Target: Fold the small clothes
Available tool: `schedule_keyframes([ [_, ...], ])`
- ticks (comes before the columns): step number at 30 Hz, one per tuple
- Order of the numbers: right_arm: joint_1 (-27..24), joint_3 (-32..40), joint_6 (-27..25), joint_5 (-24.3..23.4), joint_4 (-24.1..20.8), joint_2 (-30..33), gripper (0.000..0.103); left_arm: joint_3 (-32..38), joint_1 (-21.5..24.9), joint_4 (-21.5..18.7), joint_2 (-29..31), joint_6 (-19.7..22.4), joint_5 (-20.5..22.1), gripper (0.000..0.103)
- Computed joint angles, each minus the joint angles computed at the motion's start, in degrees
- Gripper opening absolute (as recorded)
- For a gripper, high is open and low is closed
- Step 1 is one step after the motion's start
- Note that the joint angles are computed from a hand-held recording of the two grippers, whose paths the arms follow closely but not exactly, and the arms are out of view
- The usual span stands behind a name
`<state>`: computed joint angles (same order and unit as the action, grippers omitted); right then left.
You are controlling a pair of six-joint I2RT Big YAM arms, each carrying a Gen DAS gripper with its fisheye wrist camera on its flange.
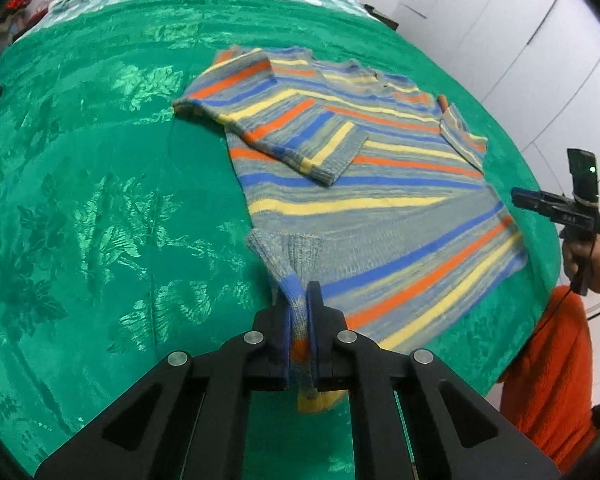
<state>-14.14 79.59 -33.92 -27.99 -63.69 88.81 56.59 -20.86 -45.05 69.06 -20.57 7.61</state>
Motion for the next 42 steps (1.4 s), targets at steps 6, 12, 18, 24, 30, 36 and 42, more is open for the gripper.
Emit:
schedule_keyframes([
  [6,2.39,2.59,0.09,2.80,-0.21,4.24,0.015,0.46,-0.11,0.14,0.43,-0.23,-0.02,0.006],
  [12,1.93,1.03,-1.99,1.04,-0.20,0.90,0.005,-0.21,-0.44,1.01,-1.69,0.77,-0.51,0.006],
  [18,-3.68,-2.02,-23.57,-9.83,-15.66,-11.84,0.005,-2.83,-2.47,-5.07,-14.25,10.93,3.19,0.006],
  [24,-7.90,-11.08,-46.22,1.44,-32.15,-20.24,0.014,-6.10,-6.65,-23.21,-20.23,16.24,1.31,0.045],
  [30,-12.37,-12.29,-37.40,7.36,-31.89,-16.35,0.053,-9.82,2.07,-21.79,-25.17,7.48,5.92,0.046],
  [36,-10.53,-10.05,-11.58,4.53,-27.95,-6.95,0.062,-11.17,-3.83,-11.00,-16.70,-3.67,6.48,0.048],
  [42,-3.91,-13.85,-4.50,5.43,-24.99,-4.48,0.005,-11.87,-9.40,-8.49,-10.96,-10.23,0.62,0.048],
])
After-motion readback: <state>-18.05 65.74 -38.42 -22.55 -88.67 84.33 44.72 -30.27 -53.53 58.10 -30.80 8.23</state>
